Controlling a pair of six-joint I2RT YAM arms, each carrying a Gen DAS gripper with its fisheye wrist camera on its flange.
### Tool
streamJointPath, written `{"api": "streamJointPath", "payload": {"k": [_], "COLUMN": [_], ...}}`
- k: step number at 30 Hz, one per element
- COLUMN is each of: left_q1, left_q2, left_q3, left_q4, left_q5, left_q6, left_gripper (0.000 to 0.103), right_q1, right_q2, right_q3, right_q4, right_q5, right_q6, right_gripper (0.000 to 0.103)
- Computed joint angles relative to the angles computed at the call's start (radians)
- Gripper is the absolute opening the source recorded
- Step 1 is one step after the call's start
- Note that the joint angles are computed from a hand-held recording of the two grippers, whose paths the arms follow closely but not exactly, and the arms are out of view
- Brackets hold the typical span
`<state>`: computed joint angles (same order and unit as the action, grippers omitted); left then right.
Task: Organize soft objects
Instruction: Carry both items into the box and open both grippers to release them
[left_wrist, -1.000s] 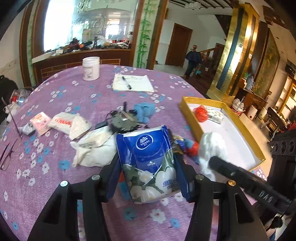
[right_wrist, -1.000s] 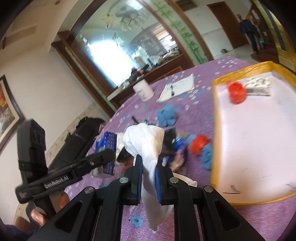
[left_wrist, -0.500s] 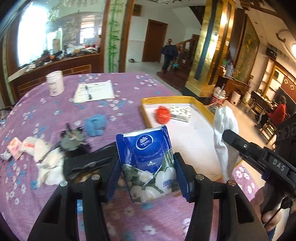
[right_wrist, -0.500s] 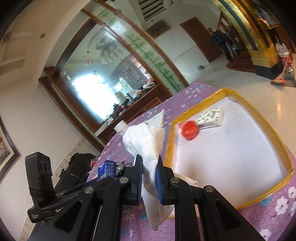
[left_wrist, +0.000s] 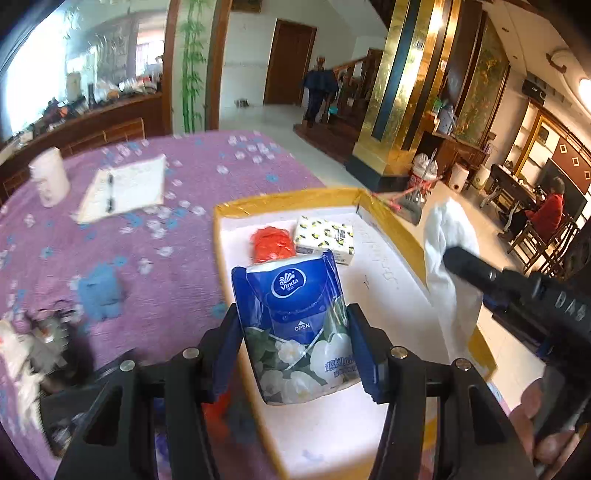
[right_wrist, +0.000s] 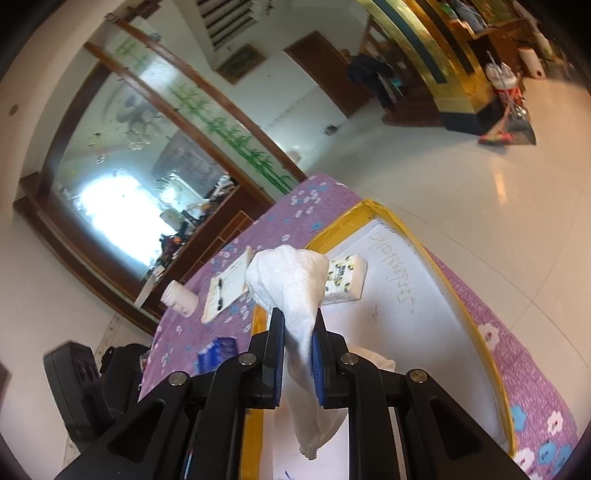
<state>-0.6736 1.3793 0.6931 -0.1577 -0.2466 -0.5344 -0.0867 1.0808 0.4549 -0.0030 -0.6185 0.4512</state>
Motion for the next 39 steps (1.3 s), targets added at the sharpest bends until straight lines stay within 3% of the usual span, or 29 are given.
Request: {"api": "streamJointPath", "payload": {"k": [3, 5, 10, 16, 21, 27, 30, 33, 39], "left_q1": [0.054, 0.075, 0.075, 0.086, 0.06, 0.059, 0.053, 0.055, 0.059], "left_q2": [0.099, 0.135, 0.17, 0.227, 0.222, 0.217, 0.214, 0.211, 0.207], "left_q3": [0.026, 0.018, 0.007, 0.029, 0.027, 0.022, 0.019, 0.014, 0.008], "left_q4": [0.059, 0.094, 0.13, 0.135, 0.129, 0.131, 0.133, 0.141, 0.149], "left_q5": [0.11, 0.149, 0.127, 0.147, 0.103, 0.102, 0.1, 0.102, 0.111], "left_q6": [-0.006, 0.005, 0.029, 0.027, 0.022, 0.017, 0.017, 0.017, 0.019], "left_gripper": [0.054, 0.054, 0.054, 0.054, 0.054, 0.054, 0.054, 0.055, 0.059], "right_q1": [0.055, 0.07, 0.094, 0.123, 0.166, 0.173, 0.174, 0.165, 0.161], "right_q2": [0.141, 0.207, 0.346, 0.334, 0.35, 0.374, 0.385, 0.381, 0.37], "right_q3": [0.091, 0.105, 0.138, 0.14, 0.153, 0.17, 0.181, 0.173, 0.154], "right_q4": [0.011, 0.054, 0.081, 0.06, 0.046, 0.03, 0.023, 0.033, 0.066], "right_q5": [0.099, 0.109, 0.09, 0.142, 0.192, 0.194, 0.19, 0.184, 0.173], "right_q6": [0.028, 0.06, 0.039, -0.018, -0.024, -0.035, -0.033, -0.03, -0.018], "right_gripper": [0.015, 0.015, 0.015, 0.015, 0.015, 0.016, 0.022, 0.037, 0.039]}}
